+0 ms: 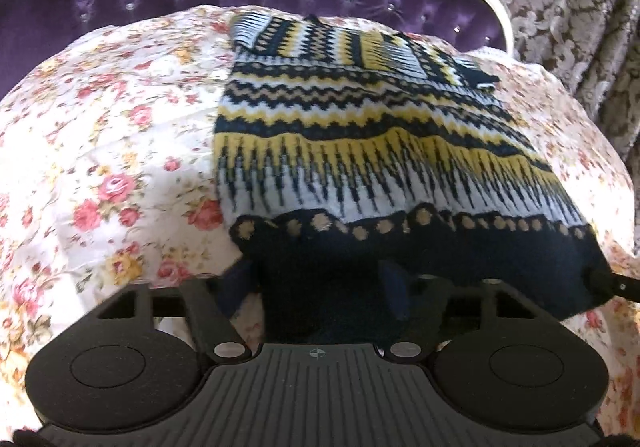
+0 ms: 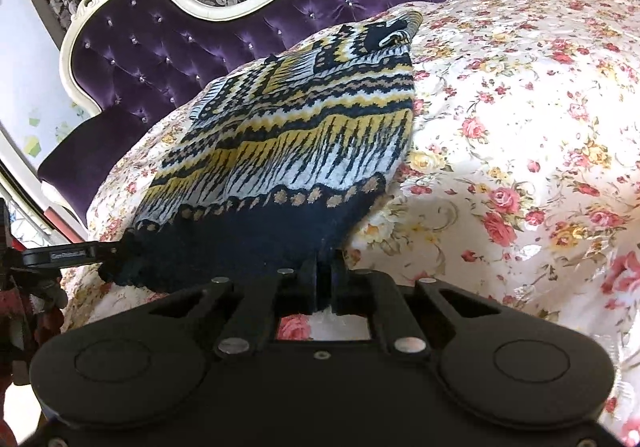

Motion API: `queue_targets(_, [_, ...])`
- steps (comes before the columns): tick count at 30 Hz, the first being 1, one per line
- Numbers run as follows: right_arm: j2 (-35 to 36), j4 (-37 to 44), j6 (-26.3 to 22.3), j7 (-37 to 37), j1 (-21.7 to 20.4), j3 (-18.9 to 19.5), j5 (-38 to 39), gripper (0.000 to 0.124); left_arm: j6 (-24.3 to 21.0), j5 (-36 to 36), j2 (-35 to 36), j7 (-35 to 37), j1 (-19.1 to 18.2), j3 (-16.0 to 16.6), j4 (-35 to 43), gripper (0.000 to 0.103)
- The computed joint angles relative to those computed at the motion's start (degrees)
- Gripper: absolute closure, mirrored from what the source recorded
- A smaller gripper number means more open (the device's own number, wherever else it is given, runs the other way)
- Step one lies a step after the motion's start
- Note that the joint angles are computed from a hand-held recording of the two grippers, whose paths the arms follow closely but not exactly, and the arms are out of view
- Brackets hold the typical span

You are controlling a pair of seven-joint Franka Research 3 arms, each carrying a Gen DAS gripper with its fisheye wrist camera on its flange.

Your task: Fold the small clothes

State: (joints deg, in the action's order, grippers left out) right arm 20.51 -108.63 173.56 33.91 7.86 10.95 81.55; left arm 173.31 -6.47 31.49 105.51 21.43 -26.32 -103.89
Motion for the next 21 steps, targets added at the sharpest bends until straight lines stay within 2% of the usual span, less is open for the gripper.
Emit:
queue_targets(2, [0.0,0.1,-0.2,-0.3,-0.1,0.1,0.6,0.109,-0.3,1.1,-0.2,-1.0,-1.8,2.0,0.3,0.055])
queue_targets(3, [0.0,0.2,-0.3,-0.6,-0.2,0.1,1.0,0.106,-0.2,1.2,-0.2,-0.7,-1.6,1.8,0.3,0.062])
queue_targets(4, [0.0,0.3,-0.6,-0.9,-0.2,0.1,1.4,0.105,0.2,0.7,0.0,0.1,-0.3,0.3,0.0,0.085])
queue_targets(5, [-0.1,0.2,-0.7,-1.2,-0.2,0.1,1.9,0.103,0.3,0.0,0.1,0.4,0.7,-0.8,-0.2,0.094])
queue_targets(9, [0.1,0.6,-1.9,-0.7,-0.1,-0.4,2.6,0.099,1.4,-3.8,1.1,2.7,7.1,-7.5,-1.1,0.094])
queue_targets(12, [0.3,1.2,-2.9,-1.3,-0.2,-0.5,3.8,0.083,3.1,-5.2,1.4,3.5,10.9,-11.8,-2.0,0.094])
queue_targets(14, [0.6,1.4,-2.0,0.7,0.7,-1.1,1.6,0.072,4.0,-5.2,1.4,3.4,12.6,-13.8,-2.6,0.094])
queue_targets(16, [1.0,1.6,-1.9,2.0,0.8,-1.1,-0.2,0.071,4.1,-4.3,1.6,3.0,13.4,-14.6,-2.6,0.094])
queue_targets(17, [1.2,1.6,-1.9,2.6,0.7,-1.1,-1.2,0.072,4.2,-3.8,1.6,2.5,13.4,-14.5,-2.6,0.094])
queue_targets(19, [1.4,1.3,0.4,4.8,1.5,-1.3,-4.5,0.084,4.0,-3.0,1.6,1.6,13.2,-14.3,-2.6,0.094])
queue_targets(21, [1.4,0.7,3.1,4.8,1.3,-0.6,-6.7,0.107,4.0,-2.2,1.6,1.0,13.0,-13.9,-2.7,0.094])
